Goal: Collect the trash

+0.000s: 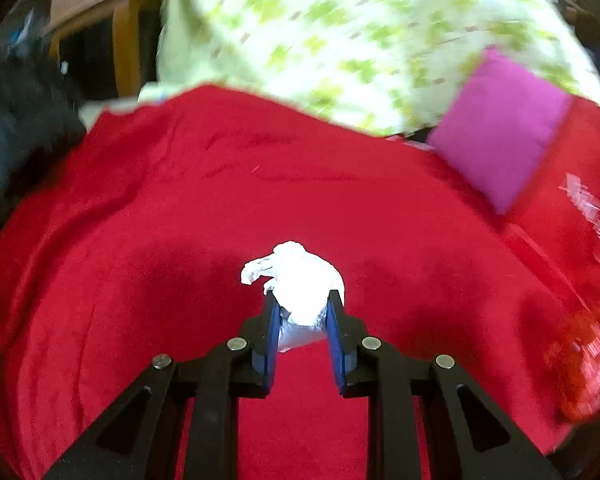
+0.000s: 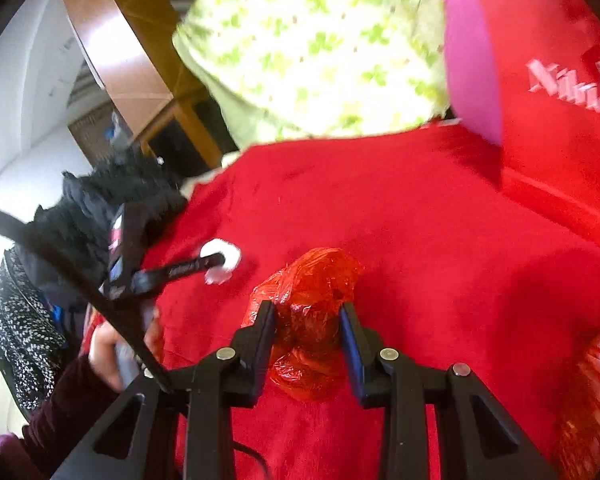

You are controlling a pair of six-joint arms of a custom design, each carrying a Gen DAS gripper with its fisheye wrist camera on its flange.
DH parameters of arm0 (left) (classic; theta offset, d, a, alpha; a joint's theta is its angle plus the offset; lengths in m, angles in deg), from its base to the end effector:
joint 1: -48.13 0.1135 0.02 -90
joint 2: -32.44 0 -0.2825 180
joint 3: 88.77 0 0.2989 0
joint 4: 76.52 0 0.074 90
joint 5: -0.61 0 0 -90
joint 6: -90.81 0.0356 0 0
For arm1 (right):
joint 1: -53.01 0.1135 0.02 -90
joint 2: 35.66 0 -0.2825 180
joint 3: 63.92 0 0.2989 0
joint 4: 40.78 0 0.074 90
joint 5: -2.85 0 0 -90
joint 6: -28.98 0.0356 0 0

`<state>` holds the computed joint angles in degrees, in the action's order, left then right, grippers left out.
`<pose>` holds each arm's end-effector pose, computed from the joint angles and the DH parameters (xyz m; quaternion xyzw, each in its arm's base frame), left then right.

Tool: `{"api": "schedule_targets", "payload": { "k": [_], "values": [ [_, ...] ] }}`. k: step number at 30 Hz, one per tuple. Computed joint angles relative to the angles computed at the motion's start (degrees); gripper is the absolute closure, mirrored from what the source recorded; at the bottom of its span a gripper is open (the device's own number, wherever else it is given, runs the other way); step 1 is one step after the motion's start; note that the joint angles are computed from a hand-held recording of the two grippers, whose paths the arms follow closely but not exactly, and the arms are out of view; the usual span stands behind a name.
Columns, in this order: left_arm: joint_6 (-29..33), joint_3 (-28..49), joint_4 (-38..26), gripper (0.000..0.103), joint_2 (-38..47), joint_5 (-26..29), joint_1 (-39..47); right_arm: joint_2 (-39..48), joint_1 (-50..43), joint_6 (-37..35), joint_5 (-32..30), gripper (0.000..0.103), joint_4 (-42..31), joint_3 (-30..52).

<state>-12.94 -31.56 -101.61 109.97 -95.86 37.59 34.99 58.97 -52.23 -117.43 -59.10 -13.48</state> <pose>0.3115 -0.0539 0.2076 -0.0473 0.9228 -0.0286 0.3813 0.2854 0.0478 0.2115 -0.0919 0.8721 0.2871 0.3855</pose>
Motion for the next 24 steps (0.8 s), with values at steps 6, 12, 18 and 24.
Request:
{"api": "schedule_targets", "payload": {
  "k": [6,12,18,24],
  "values": [
    [-6.3,-4.1,-11.1,0.079,-20.0,-21.0,-22.3,-20.5,-8.2,-4.5,-4.2,0.069,-11.4,-4.9],
    [-18.0,2.3,-26.0,0.079,-20.5,-46.1,-45.8,-35.7,-25.2,-11.8,-16.8,0.069,-27.8,-4.7],
    [-33.5,8.7,-44.5,0.079,-18.7,-55.6,-57.1,-40.9,-42.3,-25.7,-30.6,0.069,-45.8,0.1],
    [-45.7,14.1,-58.0,0.079,-15.1,-60.0,-63.3,-40.8,-53.6,-41.6,-40.1,0.069,-62.5,4.8]
  ]
}}
